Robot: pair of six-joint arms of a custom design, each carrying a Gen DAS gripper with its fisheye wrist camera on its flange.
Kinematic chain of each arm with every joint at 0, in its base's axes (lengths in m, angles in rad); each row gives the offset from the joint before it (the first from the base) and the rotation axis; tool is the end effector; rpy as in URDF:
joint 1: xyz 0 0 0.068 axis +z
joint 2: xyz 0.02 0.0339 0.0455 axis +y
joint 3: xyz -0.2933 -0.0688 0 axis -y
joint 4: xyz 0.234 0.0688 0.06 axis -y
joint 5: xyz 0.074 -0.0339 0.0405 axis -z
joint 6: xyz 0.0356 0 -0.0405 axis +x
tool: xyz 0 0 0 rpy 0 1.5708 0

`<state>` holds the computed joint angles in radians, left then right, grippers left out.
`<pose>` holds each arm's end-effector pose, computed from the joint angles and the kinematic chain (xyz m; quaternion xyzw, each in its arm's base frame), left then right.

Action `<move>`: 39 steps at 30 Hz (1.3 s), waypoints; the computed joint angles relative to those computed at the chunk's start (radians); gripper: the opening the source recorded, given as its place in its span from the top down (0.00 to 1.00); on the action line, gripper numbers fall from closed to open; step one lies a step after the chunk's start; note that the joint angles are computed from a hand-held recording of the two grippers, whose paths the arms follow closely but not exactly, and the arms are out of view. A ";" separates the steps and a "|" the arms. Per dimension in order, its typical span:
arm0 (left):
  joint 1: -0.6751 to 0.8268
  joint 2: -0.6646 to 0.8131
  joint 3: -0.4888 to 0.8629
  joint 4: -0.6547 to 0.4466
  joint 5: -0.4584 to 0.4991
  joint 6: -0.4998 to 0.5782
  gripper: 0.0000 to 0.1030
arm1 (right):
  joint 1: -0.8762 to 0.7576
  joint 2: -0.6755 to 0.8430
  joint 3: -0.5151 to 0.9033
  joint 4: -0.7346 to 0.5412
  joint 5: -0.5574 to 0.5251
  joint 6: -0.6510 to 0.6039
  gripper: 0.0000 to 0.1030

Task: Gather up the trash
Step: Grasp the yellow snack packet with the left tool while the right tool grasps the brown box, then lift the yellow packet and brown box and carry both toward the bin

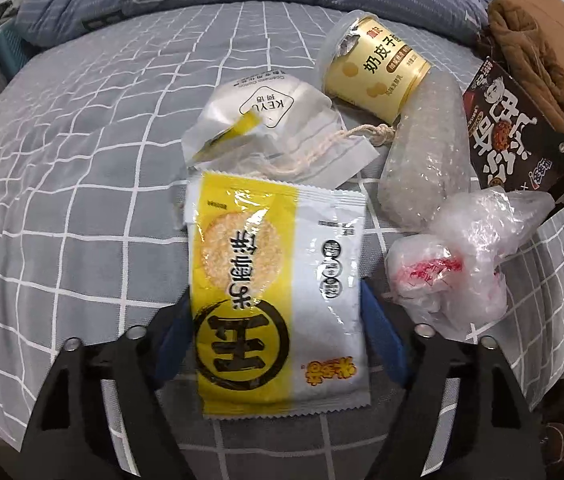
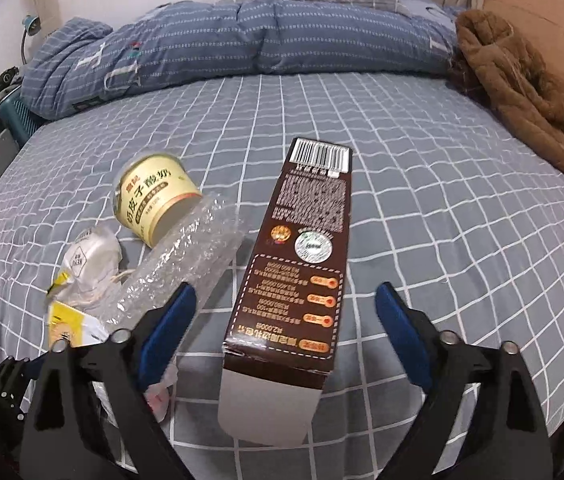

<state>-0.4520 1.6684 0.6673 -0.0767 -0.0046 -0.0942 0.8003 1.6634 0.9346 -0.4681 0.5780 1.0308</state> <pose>0.2494 -0.1209 0.1442 0.1720 0.9544 -0.0637 0.2356 0.2226 0.2014 0.1978 0.1609 0.9295 -0.0294 0.3306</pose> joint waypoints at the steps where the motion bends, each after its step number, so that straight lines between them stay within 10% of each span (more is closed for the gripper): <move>1: 0.002 0.000 0.003 -0.003 0.003 0.002 0.33 | -0.002 0.006 0.003 -0.002 -0.008 0.001 0.25; 9: -0.001 0.006 0.021 -0.032 0.008 0.011 0.58 | 0.008 0.046 0.033 -0.030 -0.015 0.015 0.54; 39: -0.005 -0.157 0.005 -0.130 0.008 0.005 0.70 | 0.115 -0.021 0.033 -0.097 0.050 0.063 0.57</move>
